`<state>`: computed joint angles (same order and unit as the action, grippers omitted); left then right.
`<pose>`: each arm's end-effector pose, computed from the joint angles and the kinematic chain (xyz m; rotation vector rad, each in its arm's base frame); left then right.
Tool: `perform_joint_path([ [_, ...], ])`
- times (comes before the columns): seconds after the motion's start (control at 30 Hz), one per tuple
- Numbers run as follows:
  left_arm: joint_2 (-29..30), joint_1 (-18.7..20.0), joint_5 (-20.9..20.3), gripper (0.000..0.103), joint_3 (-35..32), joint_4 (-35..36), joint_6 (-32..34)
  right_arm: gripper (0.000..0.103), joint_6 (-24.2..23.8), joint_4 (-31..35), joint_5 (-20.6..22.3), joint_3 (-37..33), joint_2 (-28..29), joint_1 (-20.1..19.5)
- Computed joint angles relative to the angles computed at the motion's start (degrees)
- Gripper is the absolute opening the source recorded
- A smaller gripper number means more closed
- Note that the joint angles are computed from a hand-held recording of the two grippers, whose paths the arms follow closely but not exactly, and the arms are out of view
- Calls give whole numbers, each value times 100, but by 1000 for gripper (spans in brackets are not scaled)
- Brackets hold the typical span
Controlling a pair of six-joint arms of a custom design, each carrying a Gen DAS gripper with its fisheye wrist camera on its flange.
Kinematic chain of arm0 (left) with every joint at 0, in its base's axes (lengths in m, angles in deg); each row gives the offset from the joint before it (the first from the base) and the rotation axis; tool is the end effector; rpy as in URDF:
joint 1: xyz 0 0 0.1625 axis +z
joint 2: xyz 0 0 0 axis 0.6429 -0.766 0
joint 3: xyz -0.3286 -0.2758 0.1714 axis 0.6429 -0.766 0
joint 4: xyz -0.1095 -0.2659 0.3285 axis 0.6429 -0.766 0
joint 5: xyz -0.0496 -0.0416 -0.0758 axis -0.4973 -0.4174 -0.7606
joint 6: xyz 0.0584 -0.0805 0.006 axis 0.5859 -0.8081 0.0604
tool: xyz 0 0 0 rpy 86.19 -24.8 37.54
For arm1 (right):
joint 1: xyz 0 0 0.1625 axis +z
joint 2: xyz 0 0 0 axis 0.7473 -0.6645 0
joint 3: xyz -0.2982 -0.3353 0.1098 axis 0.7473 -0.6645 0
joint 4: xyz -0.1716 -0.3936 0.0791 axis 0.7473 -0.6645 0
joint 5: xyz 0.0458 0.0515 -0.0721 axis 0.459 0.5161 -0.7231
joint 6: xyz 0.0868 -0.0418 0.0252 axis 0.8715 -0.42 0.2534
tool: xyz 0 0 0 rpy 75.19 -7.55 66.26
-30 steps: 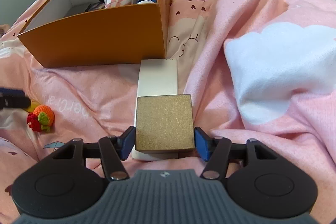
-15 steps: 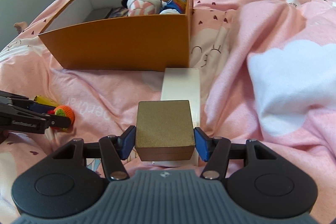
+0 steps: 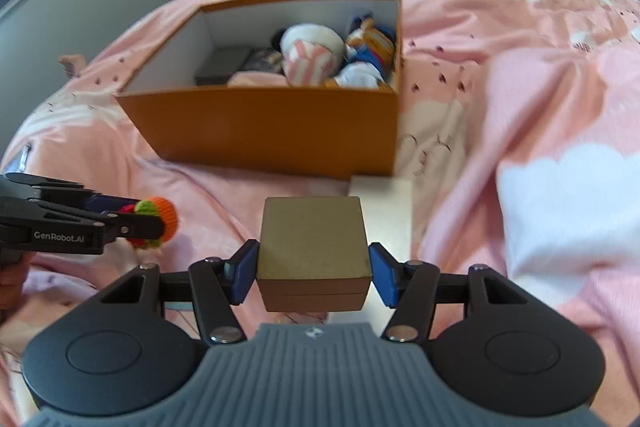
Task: Organize objects
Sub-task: 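Grasp the orange-red crochet toy with the left tool while the right tool lifts the gold box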
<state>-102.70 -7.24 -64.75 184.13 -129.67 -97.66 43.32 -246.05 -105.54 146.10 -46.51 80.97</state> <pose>-0.0678 -0.2624 0.2523 0.5883 2.6392 -0.5001 0.2811 -0.2274 0.0925 0.5690 -2.5117 0.6189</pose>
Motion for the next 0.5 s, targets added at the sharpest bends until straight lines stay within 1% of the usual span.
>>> perform_joint_path([
  [0.3, 430, -48, -22, 48, -261, -982, 486, 61, -408, 184, 284, -342, -429, 141],
  [0.5, 979, 177, -96, 48, -436, -1837, 972, 61, -750, 87, 429, -610, -554, 104],
])
